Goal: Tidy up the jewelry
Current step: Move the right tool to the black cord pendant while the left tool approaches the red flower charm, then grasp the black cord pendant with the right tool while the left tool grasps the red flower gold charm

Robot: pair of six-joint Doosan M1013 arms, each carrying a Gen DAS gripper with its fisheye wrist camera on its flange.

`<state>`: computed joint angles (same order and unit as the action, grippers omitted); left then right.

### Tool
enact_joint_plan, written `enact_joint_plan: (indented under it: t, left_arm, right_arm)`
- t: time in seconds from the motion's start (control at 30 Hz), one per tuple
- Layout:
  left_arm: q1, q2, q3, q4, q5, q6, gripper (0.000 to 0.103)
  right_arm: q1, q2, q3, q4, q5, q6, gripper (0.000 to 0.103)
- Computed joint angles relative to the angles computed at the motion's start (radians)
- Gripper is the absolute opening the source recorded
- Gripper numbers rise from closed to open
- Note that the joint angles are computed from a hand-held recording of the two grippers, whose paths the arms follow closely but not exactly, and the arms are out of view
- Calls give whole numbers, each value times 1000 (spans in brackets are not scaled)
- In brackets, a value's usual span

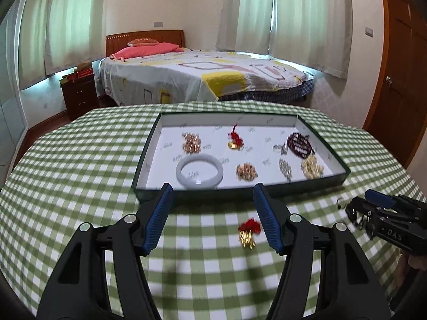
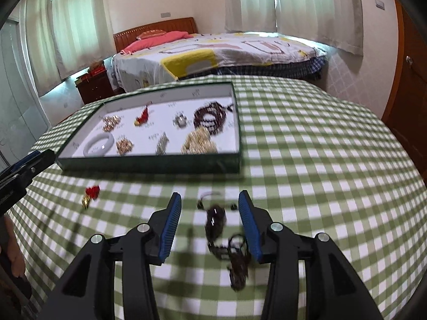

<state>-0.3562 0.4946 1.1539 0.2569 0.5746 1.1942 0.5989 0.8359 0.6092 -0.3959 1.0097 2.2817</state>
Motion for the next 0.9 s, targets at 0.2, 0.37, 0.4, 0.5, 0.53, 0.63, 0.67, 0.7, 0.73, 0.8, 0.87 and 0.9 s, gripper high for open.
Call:
enact_joint_plan:
  t: [0.2, 0.37, 0.4, 0.5, 0.53, 0.63, 0.67, 0.7, 0.73, 0.8, 0.87, 0.9]
  left_arm:
    - [2, -13, 31, -4, 21, -13, 61]
    - [2, -15, 37, -4, 24, -21, 61]
    - [3, -14, 37, -9, 26, -16, 61]
    - [3, -12, 34, -19, 32, -3, 61]
    - [3, -11, 33, -25, 35, 3, 61]
    - [2, -5, 26, -40, 42, 18, 61]
    - [2, -4, 24, -47, 45, 25, 61]
    - [2, -2, 23, -50, 47, 29, 61]
    - [1, 0, 20, -57, 51, 35, 61]
    - [1, 3, 15, -69, 58, 46, 61]
    - [1, 5, 12, -75, 62, 53, 61]
    - [0, 7, 10, -79, 66, 56, 61]
  right_arm:
    - [3, -13, 35, 11, -11, 5, 45]
    - [1, -3, 15, 23, -6, -11, 45]
    - [1, 1, 8, 26, -1, -14, 45]
    - [-1, 14, -15, 37, 21, -24, 42]
    - [-2, 19, -25, 42, 33, -28, 40]
    - [-5, 32, -49, 69, 61, -46, 36]
    - [-6, 38, -59, 75, 71, -50, 35]
    - [-7, 41, -65, 80, 79, -53, 34]
    - [-8, 47, -76, 89, 91, -57, 34]
    - [-9, 53, -87, 95, 104, -63, 32]
    - [-9, 58, -97, 92, 114, -69, 24]
    - [-9, 60, -99, 94, 115, -72, 18]
